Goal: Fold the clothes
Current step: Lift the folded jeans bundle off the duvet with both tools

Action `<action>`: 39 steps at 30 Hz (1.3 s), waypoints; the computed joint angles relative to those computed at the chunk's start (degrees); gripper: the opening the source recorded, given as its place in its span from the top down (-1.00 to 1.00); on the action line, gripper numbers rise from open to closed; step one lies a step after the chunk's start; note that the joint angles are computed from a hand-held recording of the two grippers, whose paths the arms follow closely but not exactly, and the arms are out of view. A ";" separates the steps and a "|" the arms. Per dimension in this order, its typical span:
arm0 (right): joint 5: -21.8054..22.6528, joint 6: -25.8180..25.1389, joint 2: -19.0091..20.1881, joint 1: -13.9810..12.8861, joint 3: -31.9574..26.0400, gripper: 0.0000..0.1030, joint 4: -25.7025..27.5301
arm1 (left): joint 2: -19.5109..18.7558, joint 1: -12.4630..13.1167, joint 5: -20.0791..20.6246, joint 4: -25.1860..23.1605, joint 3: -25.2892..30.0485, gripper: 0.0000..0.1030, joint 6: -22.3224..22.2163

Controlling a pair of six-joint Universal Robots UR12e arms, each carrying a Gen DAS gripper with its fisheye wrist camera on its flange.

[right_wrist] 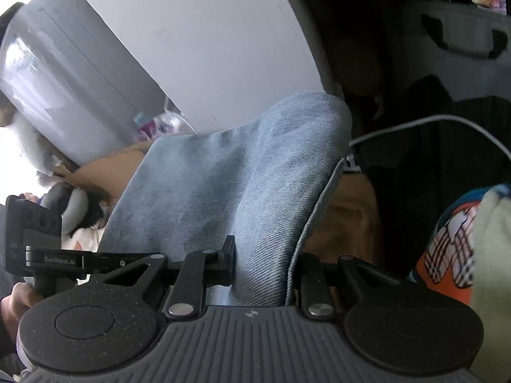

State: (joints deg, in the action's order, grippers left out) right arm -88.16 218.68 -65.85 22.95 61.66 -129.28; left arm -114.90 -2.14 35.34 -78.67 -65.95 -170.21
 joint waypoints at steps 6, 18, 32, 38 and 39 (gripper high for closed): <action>-0.33 -0.56 0.48 -0.11 2.73 0.59 -2.86 | -0.73 0.21 -0.26 3.83 -2.14 0.20 -2.53; -2.55 0.52 3.47 -0.15 2.54 0.58 -6.17 | -2.98 -0.14 -0.05 7.06 -3.17 0.19 -5.10; -3.33 1.93 3.24 -0.34 4.57 0.53 -6.24 | -3.95 0.14 12.17 -7.27 7.54 0.19 0.62; -4.02 2.10 3.38 -0.14 4.41 0.52 -6.27 | -4.69 -1.16 18.49 -8.06 13.85 0.25 6.45; -4.13 2.28 3.39 -0.11 4.39 0.52 -6.21 | -4.92 -1.50 18.89 -7.99 14.58 0.25 7.25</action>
State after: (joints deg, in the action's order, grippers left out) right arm -92.29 220.96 -62.46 22.84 66.05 -135.49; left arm -119.82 -3.64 54.23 -86.66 -51.37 -162.96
